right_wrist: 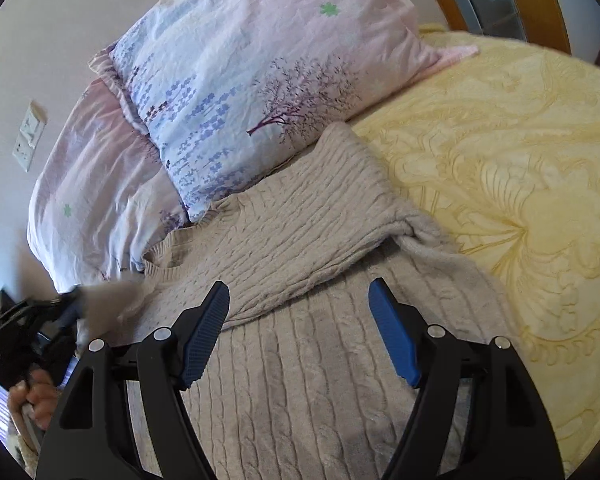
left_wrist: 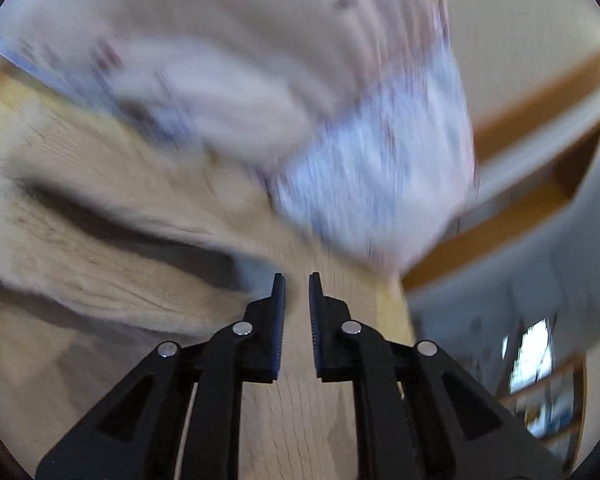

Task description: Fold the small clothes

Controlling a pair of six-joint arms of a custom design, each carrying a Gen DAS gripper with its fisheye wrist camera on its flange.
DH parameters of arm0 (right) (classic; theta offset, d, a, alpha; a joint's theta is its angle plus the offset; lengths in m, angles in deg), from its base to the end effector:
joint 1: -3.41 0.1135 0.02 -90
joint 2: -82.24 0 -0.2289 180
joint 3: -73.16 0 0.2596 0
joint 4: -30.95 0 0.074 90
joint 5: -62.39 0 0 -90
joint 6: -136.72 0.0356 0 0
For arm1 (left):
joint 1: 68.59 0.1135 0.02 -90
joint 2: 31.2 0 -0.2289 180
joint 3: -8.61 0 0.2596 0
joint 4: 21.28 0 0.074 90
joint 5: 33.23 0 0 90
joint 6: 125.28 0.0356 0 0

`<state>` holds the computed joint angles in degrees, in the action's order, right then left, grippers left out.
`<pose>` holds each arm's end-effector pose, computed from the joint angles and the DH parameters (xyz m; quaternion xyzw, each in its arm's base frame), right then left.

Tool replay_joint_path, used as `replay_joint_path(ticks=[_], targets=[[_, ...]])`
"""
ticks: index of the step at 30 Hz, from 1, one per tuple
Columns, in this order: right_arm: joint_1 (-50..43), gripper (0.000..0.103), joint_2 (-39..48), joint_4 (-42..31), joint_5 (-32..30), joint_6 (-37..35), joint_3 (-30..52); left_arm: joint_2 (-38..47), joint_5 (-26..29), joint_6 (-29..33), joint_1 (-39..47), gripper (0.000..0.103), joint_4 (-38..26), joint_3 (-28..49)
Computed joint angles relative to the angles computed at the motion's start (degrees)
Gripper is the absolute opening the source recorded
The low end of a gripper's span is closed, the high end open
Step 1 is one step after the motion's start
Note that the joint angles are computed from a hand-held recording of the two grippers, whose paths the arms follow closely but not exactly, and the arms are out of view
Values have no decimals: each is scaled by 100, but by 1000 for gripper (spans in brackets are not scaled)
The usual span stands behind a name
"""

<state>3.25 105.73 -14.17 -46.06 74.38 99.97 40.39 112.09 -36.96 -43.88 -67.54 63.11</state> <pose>0.1496 0.0108 0.1479 0.1531 0.8903 0.2379 0.3567 0.2286 0.0729 0.1702 -0.0926 0.8635 -0.4019 0.2902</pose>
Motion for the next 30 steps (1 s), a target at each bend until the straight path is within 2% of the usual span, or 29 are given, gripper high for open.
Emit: replay_joint_path(ticks=[1, 3, 5, 7, 9, 11, 13, 14, 17, 19, 20, 25, 27, 29, 30], targets=[[38, 74, -63, -150, -37, -101, 88, -27, -76, 73, -137, 21, -81, -58], [260, 74, 54, -431, -169, -473, 484, -131, 98, 765, 13, 43, -569, -127], [697, 73, 455, -464, -142, -794, 937, -295, 274, 1504, 611, 53, -1119, -89], [1306, 72, 908, -291, -29, -1010, 1328, -98, 471, 2394, 1535, 54, -1767, 141], [2203, 68, 1645, 92, 299, -1225, 1786, 440, 532, 3009, 2292, 53, -2203, 511], [2906, 59, 2463, 514, 616, -1347, 2187, 845, 330, 2989, 2736, 53, -2064, 737], [3732, 53, 3560, 1097, 1123, -1609, 2706, 1283, 70, 2986, 3013, 47, -1929, 961], [3959, 49, 3923, 1162, 1295, -1713, 2928, 1374, -67, 2942, 3063, 46, -1817, 967], [4681, 45, 5427, 1592, 1791, -2106, 3785, 1568, -382, 2833, 3143, 45, -1466, 913], [4949, 45, 6200, 1655, 1913, -2266, 4307, 1744, -539, 2718, 3060, 45, -1305, 944], [4998, 45, 6417, 1664, 1949, -2302, 4453, 1811, -559, 2748, 3087, 40, -1293, 956], [5283, 44, 7683, 1571, 2561, -2424, 5318, 1999, -506, 2827, 3115, 39, -1285, 1051], [5171, 28, 7959, 1520, 2484, -2316, 5449, 2023, -488, 2895, 3140, 39, -1349, 1077], [4945, 11, 7795, 1794, 2168, -2081, 5164, 2050, -454, 2972, 3181, 39, -1443, 1113], [4836, 5, 7561, 1933, 2090, -1906, 4939, 2066, -440, 2993, 3189, 39, -1460, 1124]])
